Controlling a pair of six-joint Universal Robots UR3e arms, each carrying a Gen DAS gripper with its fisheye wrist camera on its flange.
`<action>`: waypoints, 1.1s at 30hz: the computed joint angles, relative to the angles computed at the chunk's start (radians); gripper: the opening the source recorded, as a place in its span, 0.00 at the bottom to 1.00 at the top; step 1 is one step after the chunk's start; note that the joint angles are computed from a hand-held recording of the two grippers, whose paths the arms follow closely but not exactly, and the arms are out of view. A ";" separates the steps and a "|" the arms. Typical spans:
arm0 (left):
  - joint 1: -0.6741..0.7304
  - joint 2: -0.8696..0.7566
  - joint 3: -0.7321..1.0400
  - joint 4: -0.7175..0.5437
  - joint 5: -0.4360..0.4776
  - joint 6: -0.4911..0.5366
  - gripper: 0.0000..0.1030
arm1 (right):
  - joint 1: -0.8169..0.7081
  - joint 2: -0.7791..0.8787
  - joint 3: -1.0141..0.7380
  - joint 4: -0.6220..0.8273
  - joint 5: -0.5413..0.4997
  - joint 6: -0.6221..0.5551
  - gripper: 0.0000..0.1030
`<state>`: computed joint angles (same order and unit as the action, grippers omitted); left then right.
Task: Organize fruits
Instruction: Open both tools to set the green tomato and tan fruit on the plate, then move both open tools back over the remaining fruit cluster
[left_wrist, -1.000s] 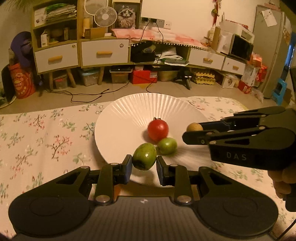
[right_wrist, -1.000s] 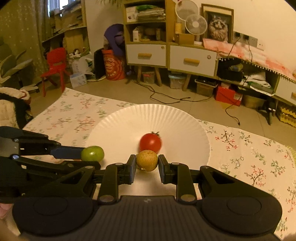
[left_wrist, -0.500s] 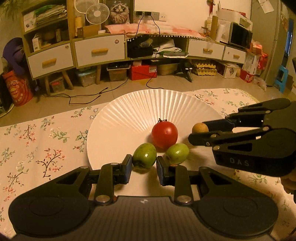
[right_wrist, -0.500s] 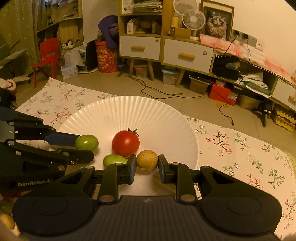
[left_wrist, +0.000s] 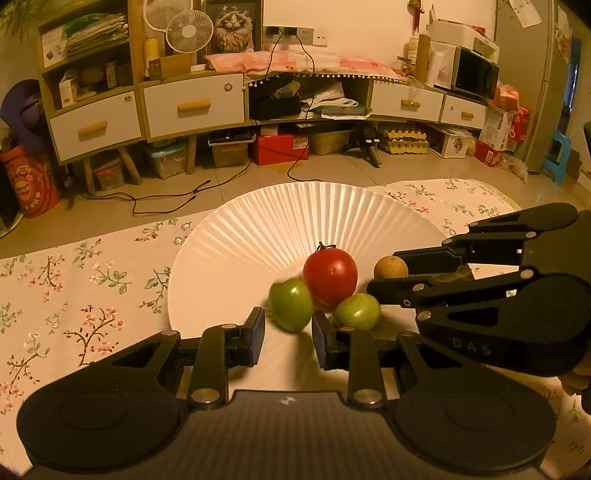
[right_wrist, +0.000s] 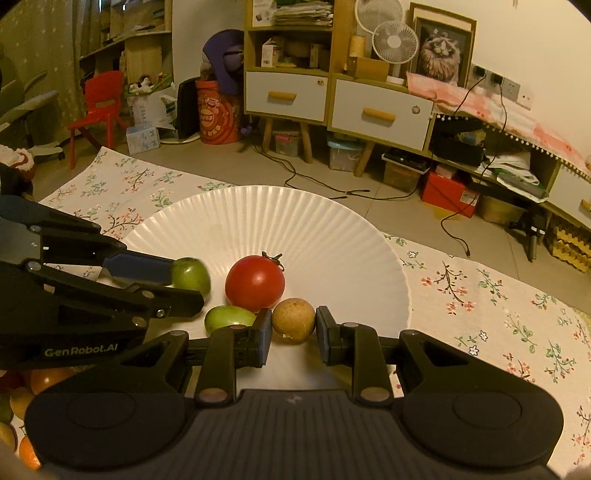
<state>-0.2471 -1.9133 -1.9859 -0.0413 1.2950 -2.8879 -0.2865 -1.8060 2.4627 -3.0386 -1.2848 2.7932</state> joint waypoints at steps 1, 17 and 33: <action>-0.001 -0.001 0.003 -0.001 0.001 0.001 0.27 | -0.002 -0.002 -0.001 0.005 0.001 -0.002 0.22; 0.054 0.139 -0.108 0.004 -0.065 -0.017 0.58 | -0.078 -0.222 0.039 0.176 0.085 -0.012 0.51; 0.184 0.458 -0.349 -0.095 -0.142 0.022 0.82 | -0.034 -0.571 0.062 0.468 0.047 0.048 0.76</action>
